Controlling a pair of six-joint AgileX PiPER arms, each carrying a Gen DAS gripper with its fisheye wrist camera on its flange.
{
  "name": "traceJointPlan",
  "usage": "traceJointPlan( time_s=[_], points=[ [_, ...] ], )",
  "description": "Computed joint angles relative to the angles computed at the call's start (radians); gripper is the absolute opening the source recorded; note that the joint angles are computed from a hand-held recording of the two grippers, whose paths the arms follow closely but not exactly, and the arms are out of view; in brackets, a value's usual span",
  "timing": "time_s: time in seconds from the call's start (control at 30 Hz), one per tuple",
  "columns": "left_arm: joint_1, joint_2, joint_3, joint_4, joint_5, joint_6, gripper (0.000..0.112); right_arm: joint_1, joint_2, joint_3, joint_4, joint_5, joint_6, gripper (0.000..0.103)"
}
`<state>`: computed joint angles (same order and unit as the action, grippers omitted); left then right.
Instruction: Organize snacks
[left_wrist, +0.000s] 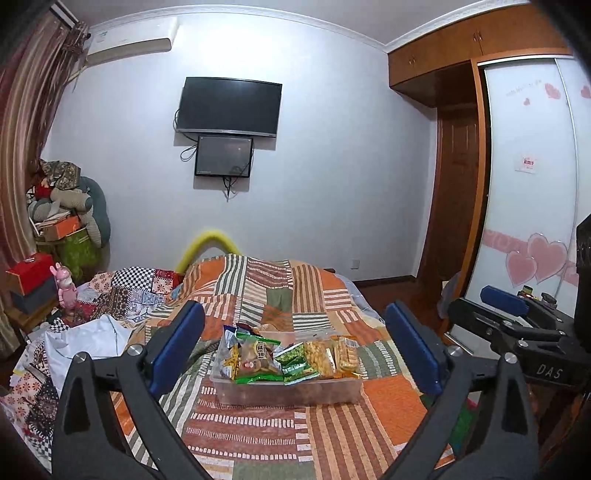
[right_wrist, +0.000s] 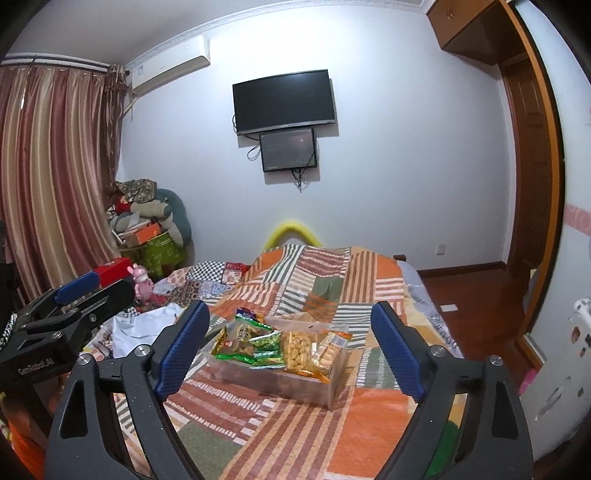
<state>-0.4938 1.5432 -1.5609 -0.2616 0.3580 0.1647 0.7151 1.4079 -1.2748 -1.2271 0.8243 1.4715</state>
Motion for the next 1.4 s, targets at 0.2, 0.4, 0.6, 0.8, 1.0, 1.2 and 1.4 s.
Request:
traceJointPlan(
  time_s=[0.2, 0.4, 0.6, 0.8, 1.0, 1.2, 1.4],
  points=[
    [-0.016, -0.035, 0.046, 0.054, -0.025, -0.045, 0.101, 0.041, -0.009, 0.013, -0.05, 0.042, 0.041, 0.096],
    [-0.031, -0.043, 0.063, 0.112, -0.039, -0.093, 0.102, 0.062, -0.017, 0.036, -0.081, 0.06, 0.079, 0.1],
    [-0.03, -0.049, 0.073, 0.103, -0.041, -0.088, 0.102, 0.084, -0.016, 0.05, -0.118, 0.102, 0.109, 0.103],
    [-0.026, -0.044, 0.065, 0.081, -0.031, -0.074, 0.102, 0.086, -0.02, 0.053, -0.108, 0.103, 0.106, 0.103],
    [-0.027, -0.042, 0.06, 0.079, -0.03, -0.075, 0.102, 0.089, -0.021, 0.055, -0.107, 0.106, 0.108, 0.103],
    [-0.032, -0.042, 0.061, 0.086, -0.033, -0.083, 0.102, 0.088, -0.022, 0.047, -0.1, 0.112, 0.099, 0.103],
    [-0.032, -0.041, 0.056, 0.082, -0.025, -0.079, 0.103, 0.095, -0.022, 0.046, -0.101, 0.123, 0.097, 0.103]
  ],
)
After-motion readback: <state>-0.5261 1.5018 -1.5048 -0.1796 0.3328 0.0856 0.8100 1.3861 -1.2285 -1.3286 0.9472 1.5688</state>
